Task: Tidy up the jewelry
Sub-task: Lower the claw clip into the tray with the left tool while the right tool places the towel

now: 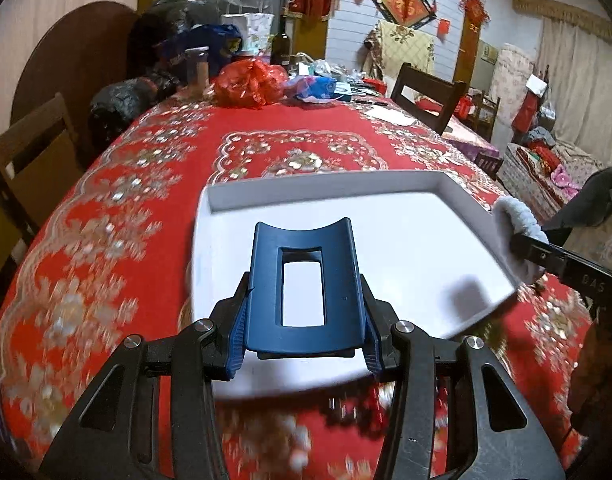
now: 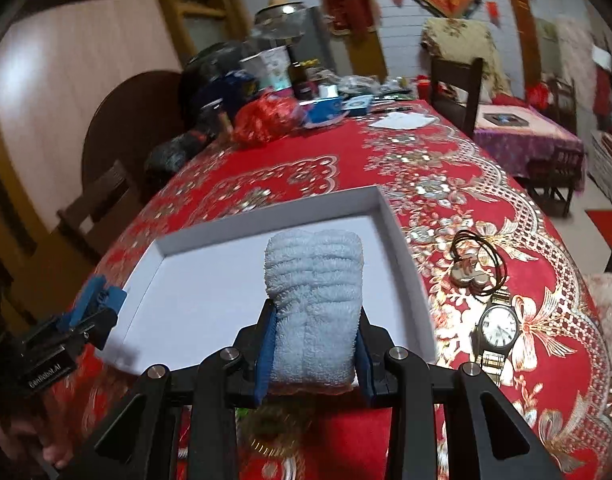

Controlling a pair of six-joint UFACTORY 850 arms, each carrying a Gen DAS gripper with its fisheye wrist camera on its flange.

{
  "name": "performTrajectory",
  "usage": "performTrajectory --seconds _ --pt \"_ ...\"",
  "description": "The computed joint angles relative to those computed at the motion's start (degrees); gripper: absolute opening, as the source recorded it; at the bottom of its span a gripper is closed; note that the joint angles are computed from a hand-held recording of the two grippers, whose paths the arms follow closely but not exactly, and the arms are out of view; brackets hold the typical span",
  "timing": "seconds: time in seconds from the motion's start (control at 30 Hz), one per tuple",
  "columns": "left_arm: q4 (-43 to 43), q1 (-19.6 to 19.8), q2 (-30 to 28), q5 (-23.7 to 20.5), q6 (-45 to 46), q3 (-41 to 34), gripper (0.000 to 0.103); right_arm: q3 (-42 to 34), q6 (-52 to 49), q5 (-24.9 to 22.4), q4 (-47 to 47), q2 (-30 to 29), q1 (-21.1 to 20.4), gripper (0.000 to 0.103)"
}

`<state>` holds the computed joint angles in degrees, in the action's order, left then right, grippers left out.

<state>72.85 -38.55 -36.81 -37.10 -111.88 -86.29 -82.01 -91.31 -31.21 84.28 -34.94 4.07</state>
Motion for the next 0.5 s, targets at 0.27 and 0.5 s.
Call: performTrajectory --seconds 0.27,0.5 --pt "-4.6 2.6 -3.6 -0.3 3.4 -4.1 0.046 -4.0 3.7 0.6 -4.6 -3.1 1.2 0.033" --pt "-7.8 2.5 -5.7 -2.0 6.7 -5.6 0.046 -5.0 7.6 3.8 -10.2 -4.5 2.2 0.033"
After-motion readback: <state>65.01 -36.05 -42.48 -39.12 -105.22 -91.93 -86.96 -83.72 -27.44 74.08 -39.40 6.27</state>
